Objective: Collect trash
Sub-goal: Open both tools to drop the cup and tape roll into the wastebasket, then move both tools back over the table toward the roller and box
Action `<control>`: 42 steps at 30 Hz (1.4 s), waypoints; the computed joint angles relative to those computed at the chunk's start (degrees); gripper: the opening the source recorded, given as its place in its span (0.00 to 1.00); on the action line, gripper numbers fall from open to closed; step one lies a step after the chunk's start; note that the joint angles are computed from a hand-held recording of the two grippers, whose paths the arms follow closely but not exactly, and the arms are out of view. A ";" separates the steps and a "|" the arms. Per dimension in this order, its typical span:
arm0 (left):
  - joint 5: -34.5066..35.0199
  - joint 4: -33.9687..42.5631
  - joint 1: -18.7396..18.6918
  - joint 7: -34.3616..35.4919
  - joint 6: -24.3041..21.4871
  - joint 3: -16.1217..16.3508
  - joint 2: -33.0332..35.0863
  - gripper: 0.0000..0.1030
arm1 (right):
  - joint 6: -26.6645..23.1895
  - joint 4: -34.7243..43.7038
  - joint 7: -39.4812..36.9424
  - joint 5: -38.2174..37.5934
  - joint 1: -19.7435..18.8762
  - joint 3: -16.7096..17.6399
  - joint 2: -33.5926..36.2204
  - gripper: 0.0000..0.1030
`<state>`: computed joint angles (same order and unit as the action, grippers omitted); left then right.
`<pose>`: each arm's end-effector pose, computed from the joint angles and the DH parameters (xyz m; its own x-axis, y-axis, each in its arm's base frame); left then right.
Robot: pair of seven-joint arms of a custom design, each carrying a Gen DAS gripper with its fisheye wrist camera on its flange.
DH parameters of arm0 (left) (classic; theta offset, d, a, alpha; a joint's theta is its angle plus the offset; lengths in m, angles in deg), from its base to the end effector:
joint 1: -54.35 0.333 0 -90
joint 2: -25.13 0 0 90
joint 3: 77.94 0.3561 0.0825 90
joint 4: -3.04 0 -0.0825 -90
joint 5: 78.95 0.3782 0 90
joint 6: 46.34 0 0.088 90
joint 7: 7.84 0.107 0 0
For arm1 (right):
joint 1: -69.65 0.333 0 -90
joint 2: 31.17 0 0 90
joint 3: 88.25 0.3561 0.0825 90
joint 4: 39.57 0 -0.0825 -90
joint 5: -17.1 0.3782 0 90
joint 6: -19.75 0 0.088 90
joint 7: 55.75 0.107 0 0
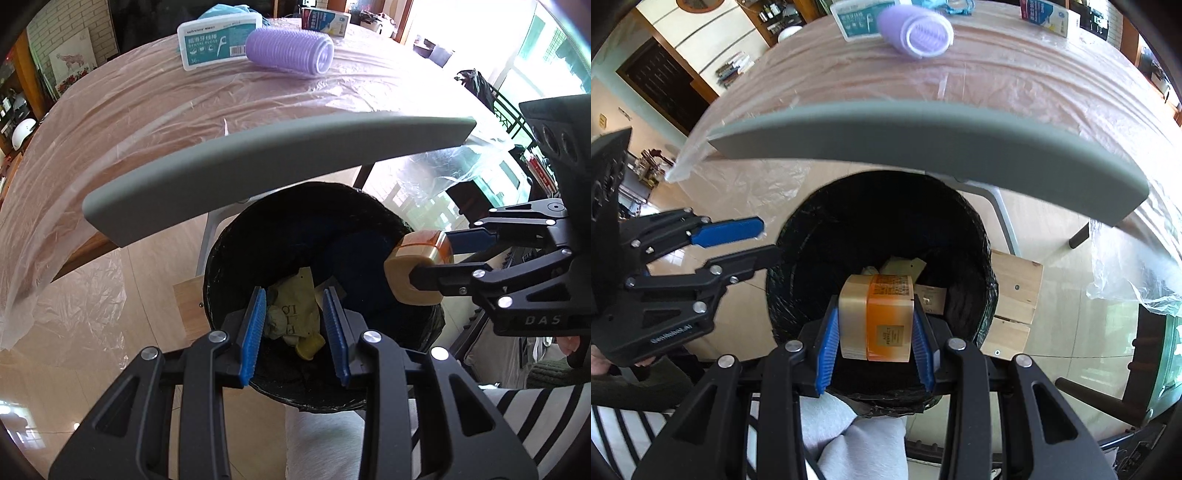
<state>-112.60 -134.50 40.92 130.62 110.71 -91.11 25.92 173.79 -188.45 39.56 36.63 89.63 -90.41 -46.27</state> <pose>0.4687 -0.2102 0.3829 -0.7294 -0.6790 0.0837 -0.6433 0.6390 -0.4218 0.4179 0.1226 0.4248 -0.0197 -0.9604 -0.2778 -0.9543 0.1009 -0.2813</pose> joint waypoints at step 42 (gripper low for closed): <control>-4.83 25.38 0.60 11.74 -9.82 -1.21 11.81 0.98 | 10.73 20.69 19.77 -41.27 -28.04 5.31 9.38 0.96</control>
